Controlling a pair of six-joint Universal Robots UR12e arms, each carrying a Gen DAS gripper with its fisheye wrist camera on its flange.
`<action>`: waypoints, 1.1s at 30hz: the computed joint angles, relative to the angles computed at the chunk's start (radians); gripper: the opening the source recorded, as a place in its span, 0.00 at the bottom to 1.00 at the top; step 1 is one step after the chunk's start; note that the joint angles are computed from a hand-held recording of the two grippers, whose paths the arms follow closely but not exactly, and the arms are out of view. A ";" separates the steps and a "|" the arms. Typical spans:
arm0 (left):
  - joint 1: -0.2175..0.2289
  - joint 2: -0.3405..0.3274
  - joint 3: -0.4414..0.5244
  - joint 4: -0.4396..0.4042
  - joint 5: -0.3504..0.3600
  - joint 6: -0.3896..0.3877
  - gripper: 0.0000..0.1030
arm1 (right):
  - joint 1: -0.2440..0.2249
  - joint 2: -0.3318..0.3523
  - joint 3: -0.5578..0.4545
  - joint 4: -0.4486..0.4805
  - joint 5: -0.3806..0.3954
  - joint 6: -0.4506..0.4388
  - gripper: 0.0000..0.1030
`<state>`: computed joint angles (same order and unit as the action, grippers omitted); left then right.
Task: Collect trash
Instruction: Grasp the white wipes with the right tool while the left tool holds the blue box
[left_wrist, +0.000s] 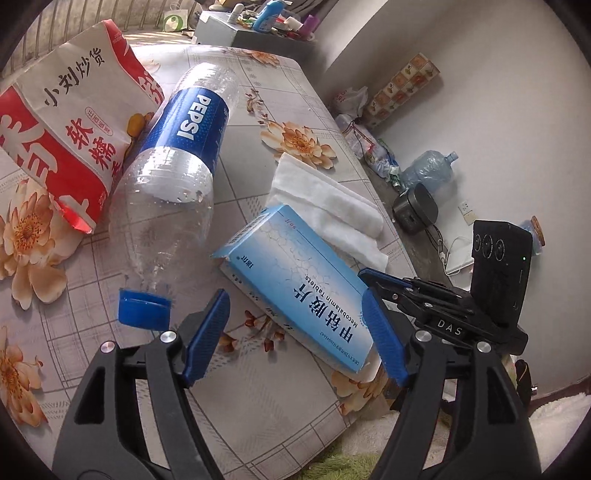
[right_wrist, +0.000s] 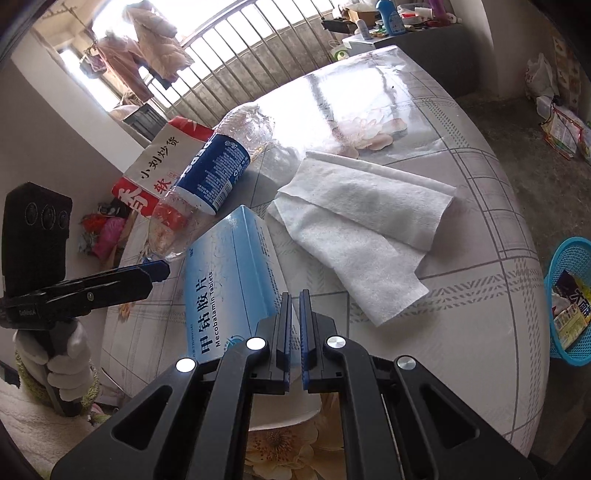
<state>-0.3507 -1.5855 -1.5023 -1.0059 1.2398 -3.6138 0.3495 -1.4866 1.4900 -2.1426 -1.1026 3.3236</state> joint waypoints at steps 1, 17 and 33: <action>0.002 0.002 -0.006 -0.011 -0.011 -0.010 0.68 | 0.005 0.003 -0.003 0.022 0.010 -0.018 0.05; -0.027 -0.038 0.036 -0.097 0.049 0.017 0.73 | -0.026 0.020 -0.037 -0.134 -0.203 -0.124 0.50; -0.049 -0.074 0.067 -0.088 0.096 0.058 0.74 | -0.038 -0.031 0.010 0.026 -0.264 0.013 0.04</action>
